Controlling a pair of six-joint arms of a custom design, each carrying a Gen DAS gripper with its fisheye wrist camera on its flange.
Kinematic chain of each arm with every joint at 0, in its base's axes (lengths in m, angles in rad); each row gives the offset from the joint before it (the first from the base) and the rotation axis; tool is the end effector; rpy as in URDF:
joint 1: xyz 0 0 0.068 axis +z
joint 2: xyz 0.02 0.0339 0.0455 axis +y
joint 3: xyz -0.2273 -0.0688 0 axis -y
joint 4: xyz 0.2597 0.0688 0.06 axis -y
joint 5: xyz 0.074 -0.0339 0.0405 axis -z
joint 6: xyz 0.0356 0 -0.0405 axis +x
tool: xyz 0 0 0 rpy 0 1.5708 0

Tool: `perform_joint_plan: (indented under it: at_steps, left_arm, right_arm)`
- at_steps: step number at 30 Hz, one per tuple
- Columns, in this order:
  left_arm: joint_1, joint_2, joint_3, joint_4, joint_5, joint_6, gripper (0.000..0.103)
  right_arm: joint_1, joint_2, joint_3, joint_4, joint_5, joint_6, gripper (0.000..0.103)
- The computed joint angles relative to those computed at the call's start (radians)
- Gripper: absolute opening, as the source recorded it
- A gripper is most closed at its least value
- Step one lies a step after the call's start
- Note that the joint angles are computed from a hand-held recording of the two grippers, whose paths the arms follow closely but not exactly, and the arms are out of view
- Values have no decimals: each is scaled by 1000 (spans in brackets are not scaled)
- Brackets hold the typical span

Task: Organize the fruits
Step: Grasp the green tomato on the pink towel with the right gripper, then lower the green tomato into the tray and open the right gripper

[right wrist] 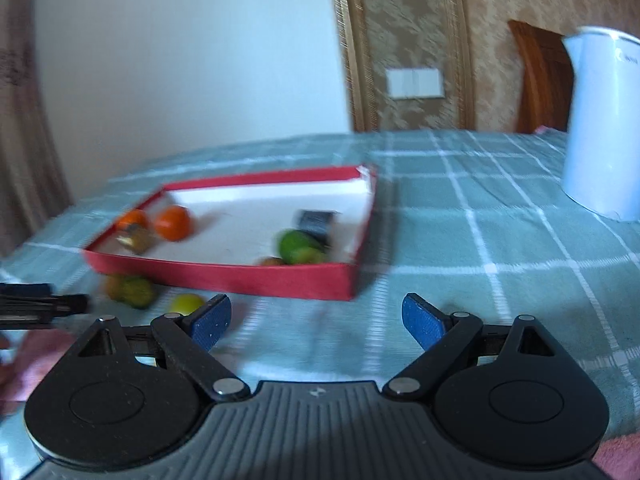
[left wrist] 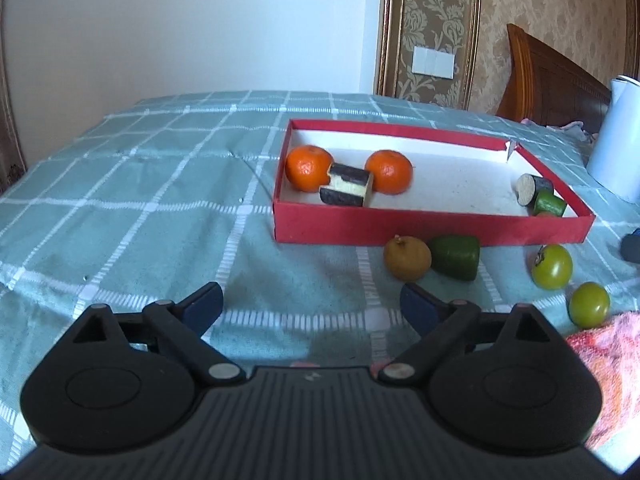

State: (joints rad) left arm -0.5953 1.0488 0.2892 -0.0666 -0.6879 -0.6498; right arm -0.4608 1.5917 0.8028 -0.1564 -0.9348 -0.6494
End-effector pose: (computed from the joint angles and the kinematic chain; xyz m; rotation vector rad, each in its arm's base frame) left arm 0.1825 -0.0963 0.1006 -0.3604 2.1482 0.1365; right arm 0.2868 -0.1104 0.1216 -0.5367 2.0500 0.5406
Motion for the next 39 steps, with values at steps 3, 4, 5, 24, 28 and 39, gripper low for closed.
perform_joint_plan:
  at_steps: [3,4,5,24,28,39]
  left_arm:
    - [14,-1,0,-1,23,-2,98]
    - [18,0,0,1,30,5,100]
    - [20,4,3,1,36,13,101]
    - [28,0,-3,16,55,31,103]
    - [28,1,-3,15,55,31,103]
    - [29,5,-2,16,54,33,103]
  right_arm:
    - [-15,-60,-17,-125,-63,-115,93]
    - [-11,-77,-25,-158,-64,-147,93]
    - [-6,-94,-37,-175,-63,-169,92]
    - [104,-60,-93,-155,54,-196,43]
    - [101,-86,-129,-97,51,-162,33]
    - [80,-114,-133,-15,26,-66,33]
